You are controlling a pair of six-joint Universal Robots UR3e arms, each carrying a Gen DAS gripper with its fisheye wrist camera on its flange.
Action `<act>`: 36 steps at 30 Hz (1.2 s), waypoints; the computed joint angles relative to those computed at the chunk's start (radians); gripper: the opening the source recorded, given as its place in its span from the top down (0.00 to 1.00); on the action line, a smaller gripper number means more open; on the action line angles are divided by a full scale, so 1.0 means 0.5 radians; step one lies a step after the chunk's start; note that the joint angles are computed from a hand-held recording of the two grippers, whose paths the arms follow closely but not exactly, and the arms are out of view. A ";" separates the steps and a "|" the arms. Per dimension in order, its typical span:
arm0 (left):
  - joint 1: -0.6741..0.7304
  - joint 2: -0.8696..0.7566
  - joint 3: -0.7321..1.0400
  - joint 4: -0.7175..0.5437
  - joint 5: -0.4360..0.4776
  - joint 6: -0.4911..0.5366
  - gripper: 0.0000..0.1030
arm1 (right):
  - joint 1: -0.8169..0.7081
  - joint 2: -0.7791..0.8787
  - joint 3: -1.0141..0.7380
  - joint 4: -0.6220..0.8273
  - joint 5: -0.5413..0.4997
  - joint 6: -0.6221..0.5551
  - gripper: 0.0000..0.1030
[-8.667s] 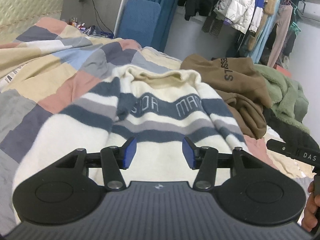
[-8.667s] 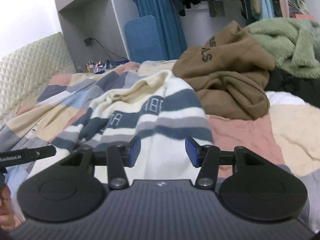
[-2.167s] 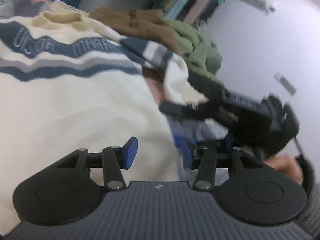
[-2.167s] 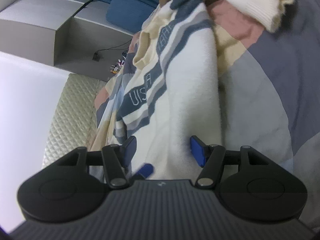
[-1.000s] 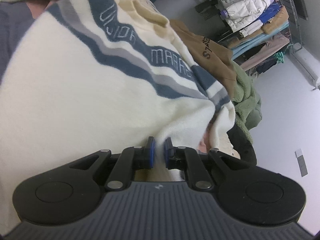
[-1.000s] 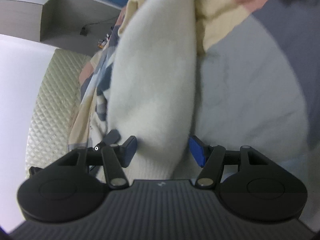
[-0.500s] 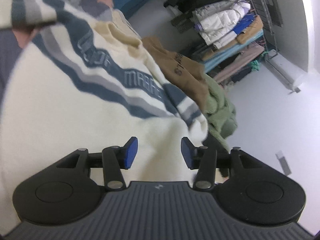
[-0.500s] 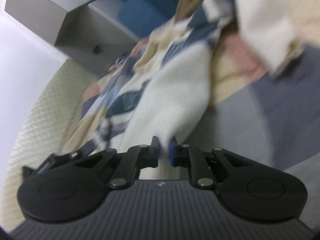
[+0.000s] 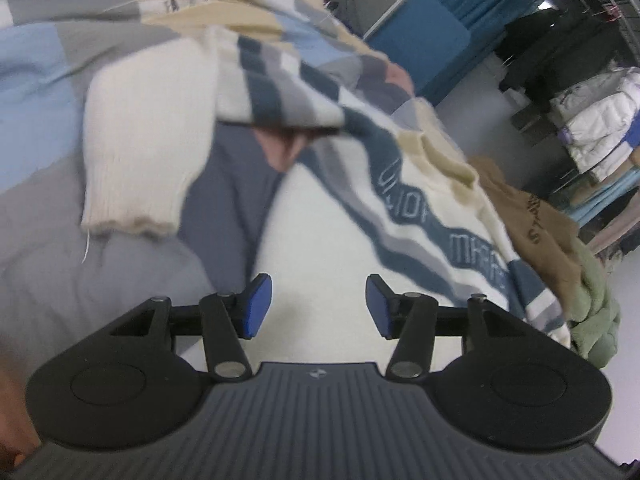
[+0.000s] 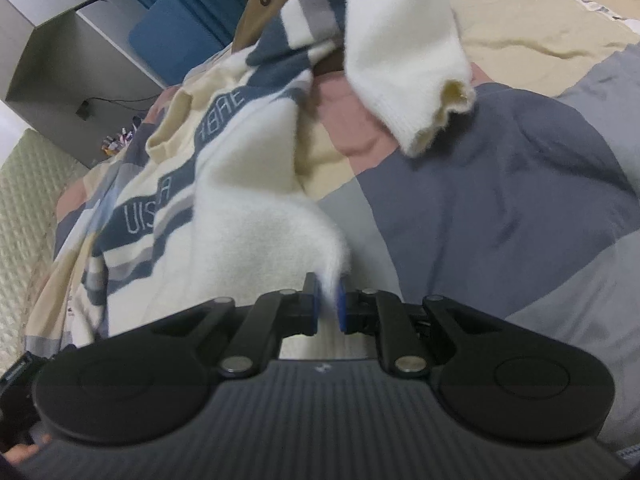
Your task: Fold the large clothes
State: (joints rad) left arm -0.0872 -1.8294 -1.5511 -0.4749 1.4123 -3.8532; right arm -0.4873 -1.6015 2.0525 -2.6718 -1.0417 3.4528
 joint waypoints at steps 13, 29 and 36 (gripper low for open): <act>-0.172 -0.026 0.034 -0.334 -0.042 -0.164 0.44 | -0.143 -0.068 0.096 0.006 0.294 -0.028 0.88; -0.162 0.210 0.009 -0.666 -0.198 0.002 0.86 | -0.220 -0.467 -0.116 0.624 0.314 -0.519 0.92; -0.095 0.419 0.125 -0.868 -0.232 0.246 0.89 | -0.168 -0.464 -0.404 1.064 0.224 -0.820 0.92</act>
